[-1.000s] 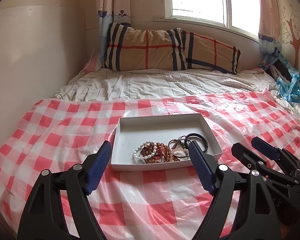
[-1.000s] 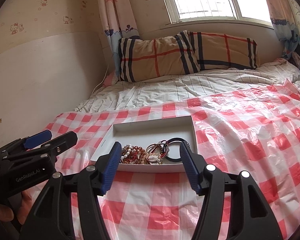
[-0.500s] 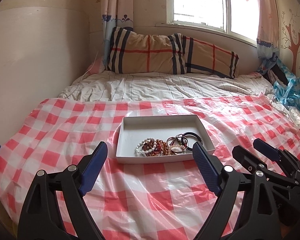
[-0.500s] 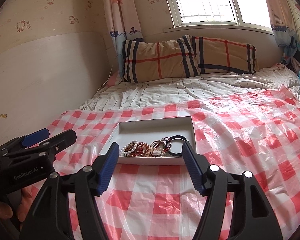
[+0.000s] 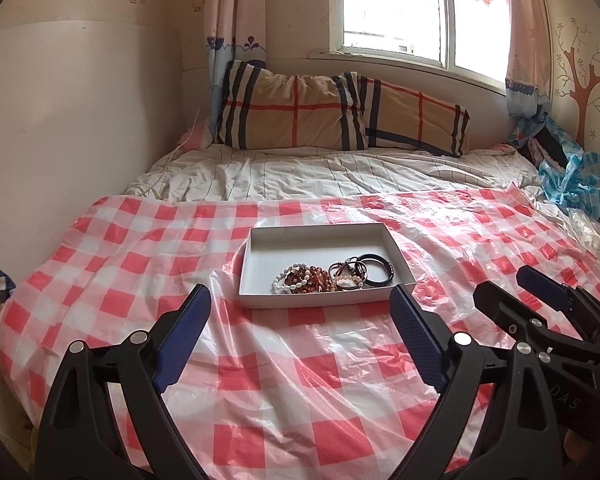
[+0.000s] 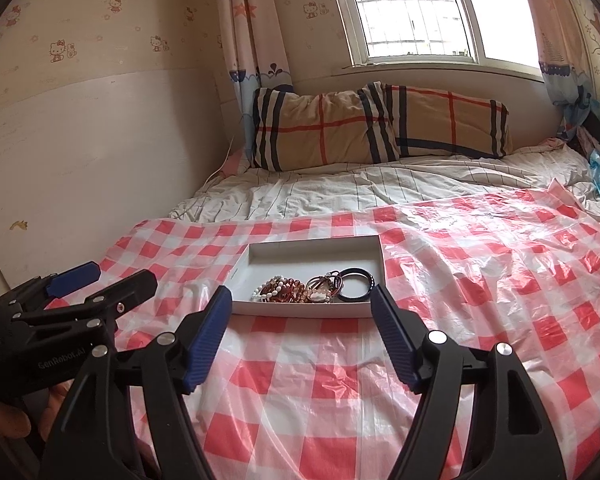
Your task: Organize jewelry
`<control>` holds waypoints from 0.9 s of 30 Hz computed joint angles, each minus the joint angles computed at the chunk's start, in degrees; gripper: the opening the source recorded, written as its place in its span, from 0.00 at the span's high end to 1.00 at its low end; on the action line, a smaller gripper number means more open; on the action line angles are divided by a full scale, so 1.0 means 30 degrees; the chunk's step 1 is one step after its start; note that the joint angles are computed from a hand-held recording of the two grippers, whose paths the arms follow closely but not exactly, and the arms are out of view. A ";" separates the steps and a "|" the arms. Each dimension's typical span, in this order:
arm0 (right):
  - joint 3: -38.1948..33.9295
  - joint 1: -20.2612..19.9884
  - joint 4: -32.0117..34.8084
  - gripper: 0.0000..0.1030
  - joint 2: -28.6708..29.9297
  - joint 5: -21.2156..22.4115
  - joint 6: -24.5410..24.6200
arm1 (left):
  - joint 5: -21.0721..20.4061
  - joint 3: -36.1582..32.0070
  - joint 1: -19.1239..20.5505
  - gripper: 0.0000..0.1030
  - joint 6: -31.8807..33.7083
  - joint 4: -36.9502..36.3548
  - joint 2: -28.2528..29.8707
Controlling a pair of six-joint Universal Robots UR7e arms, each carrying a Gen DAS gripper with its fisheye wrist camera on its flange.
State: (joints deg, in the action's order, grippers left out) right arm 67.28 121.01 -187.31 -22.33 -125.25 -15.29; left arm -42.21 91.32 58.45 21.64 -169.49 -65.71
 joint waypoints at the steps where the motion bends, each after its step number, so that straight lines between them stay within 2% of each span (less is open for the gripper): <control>1: 0.0329 0.0072 -0.0129 0.32 -0.0178 -0.0073 0.0046 | 0.0051 0.0208 -0.0098 0.15 -0.0013 -0.0054 -0.0179; 12: 0.3018 0.0840 -0.1205 0.25 -0.1660 -0.0813 0.0257 | 0.0885 0.2621 -0.1238 0.08 -0.0344 -0.0337 -0.2137; 27: 0.6044 0.1923 -0.2164 0.16 -0.3178 -0.1805 0.0753 | 0.2169 0.5287 -0.2712 0.08 -0.0844 0.0032 -0.4522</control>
